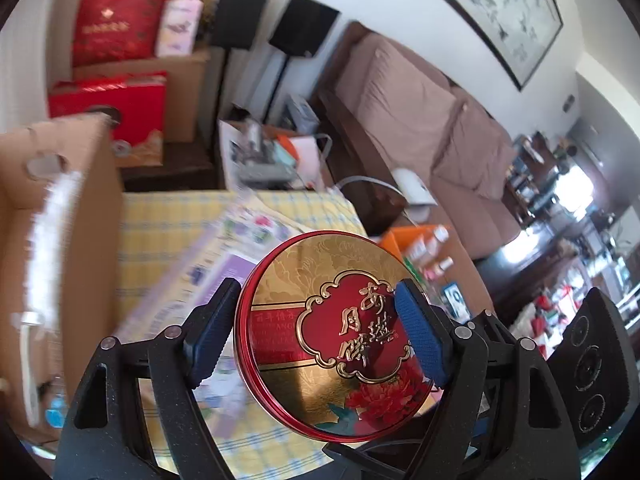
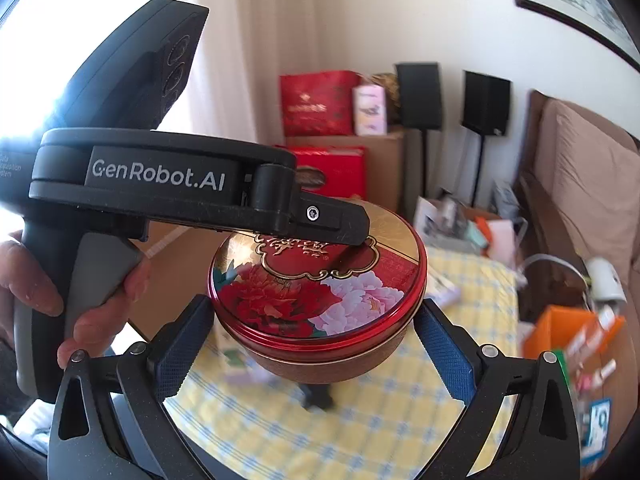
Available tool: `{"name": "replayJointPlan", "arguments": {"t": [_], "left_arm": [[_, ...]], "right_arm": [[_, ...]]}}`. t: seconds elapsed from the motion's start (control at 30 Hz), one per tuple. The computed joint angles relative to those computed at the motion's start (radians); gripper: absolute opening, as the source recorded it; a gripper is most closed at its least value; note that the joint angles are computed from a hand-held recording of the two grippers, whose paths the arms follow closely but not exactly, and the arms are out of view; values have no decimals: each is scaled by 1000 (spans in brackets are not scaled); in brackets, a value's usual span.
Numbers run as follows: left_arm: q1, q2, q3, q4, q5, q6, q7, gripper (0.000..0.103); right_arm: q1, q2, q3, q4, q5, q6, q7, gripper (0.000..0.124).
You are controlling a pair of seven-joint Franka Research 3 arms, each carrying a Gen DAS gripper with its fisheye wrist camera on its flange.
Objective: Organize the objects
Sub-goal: 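Grasp the red round tin with the left gripper and lift it, then carry the red tin with the left gripper over the cardboard box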
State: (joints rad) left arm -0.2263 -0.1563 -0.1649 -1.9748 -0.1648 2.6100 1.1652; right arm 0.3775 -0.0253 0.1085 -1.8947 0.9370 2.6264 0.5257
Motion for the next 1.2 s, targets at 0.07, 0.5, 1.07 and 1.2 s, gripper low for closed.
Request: {"name": "replayJointPlan", "arguments": {"t": [0.07,0.5,1.07,1.2], "left_arm": [[15,-37,11,-22,12,-8,-10,76],[73,-257,136,-202,-8,-22,-1,77],[105,-261,281,-239,-182,-47,119,77],[131,-169,297,-160,-257,-86,183,77]], "right_arm": [[10,16,10,36,-10,-17,10,101],[85,128,89,232,-91,-84,99,101],[165,398,127,592,-336,-214,304,101],[193,533,119,798,-430,-304,391,101]]}}
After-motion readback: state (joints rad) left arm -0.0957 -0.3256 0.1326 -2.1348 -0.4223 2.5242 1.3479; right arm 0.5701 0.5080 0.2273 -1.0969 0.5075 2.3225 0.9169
